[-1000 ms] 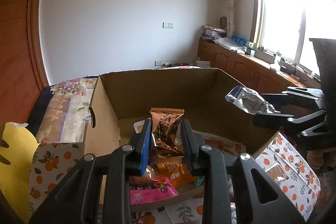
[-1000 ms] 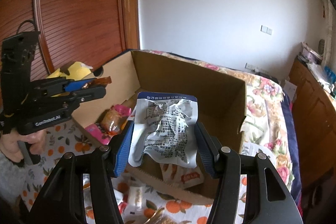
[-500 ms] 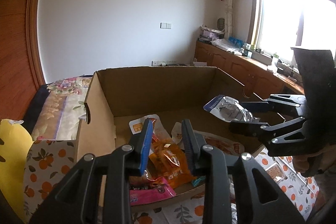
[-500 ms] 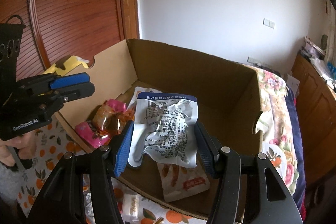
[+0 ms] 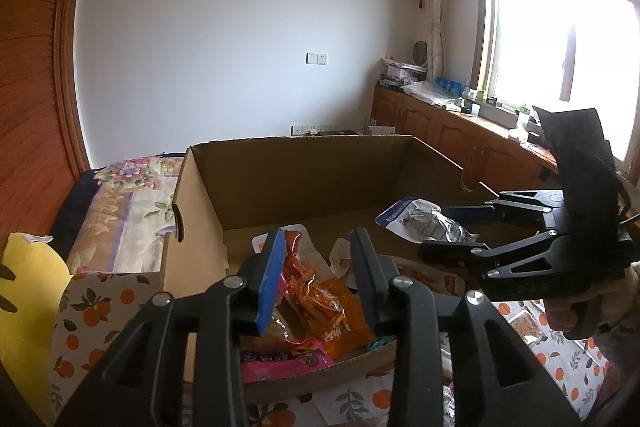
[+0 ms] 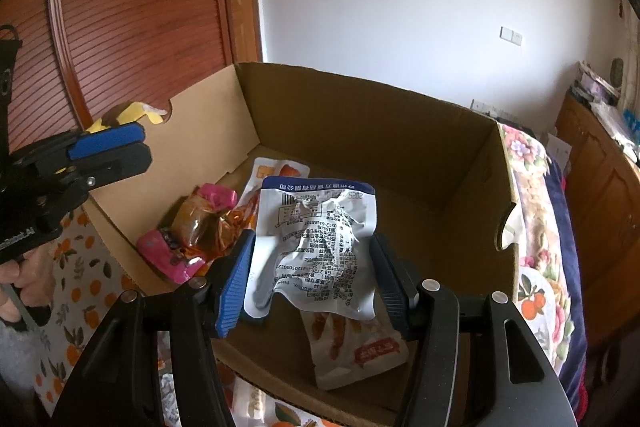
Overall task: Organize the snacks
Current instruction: 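Release the brown packet into the box with the left tool while the right tool releases the white packet, then withdraw both open tools from the box back to the remaining snacks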
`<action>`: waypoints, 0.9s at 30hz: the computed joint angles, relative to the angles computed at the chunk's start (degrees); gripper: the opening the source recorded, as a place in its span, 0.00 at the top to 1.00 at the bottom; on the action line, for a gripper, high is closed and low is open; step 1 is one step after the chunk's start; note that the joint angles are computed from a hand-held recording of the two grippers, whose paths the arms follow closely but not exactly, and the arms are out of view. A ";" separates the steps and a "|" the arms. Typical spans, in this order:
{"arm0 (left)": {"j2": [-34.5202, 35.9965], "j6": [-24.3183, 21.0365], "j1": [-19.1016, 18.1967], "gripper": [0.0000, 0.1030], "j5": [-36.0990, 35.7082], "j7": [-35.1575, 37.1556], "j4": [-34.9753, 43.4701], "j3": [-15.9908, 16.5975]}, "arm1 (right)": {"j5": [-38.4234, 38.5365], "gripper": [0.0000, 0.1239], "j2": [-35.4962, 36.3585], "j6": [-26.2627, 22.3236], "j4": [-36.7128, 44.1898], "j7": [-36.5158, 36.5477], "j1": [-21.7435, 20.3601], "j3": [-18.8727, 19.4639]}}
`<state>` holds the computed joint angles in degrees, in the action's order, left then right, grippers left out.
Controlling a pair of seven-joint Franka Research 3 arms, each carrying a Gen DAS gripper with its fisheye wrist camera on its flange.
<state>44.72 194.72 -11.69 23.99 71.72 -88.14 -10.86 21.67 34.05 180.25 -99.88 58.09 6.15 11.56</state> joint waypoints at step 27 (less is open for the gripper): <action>-11.68 9.62 -13.60 0.57 -16.69 11.68 -22.36 12.22 | -10.23 0.46 -15.57 19.73 -31.45 11.54 -20.90 20.36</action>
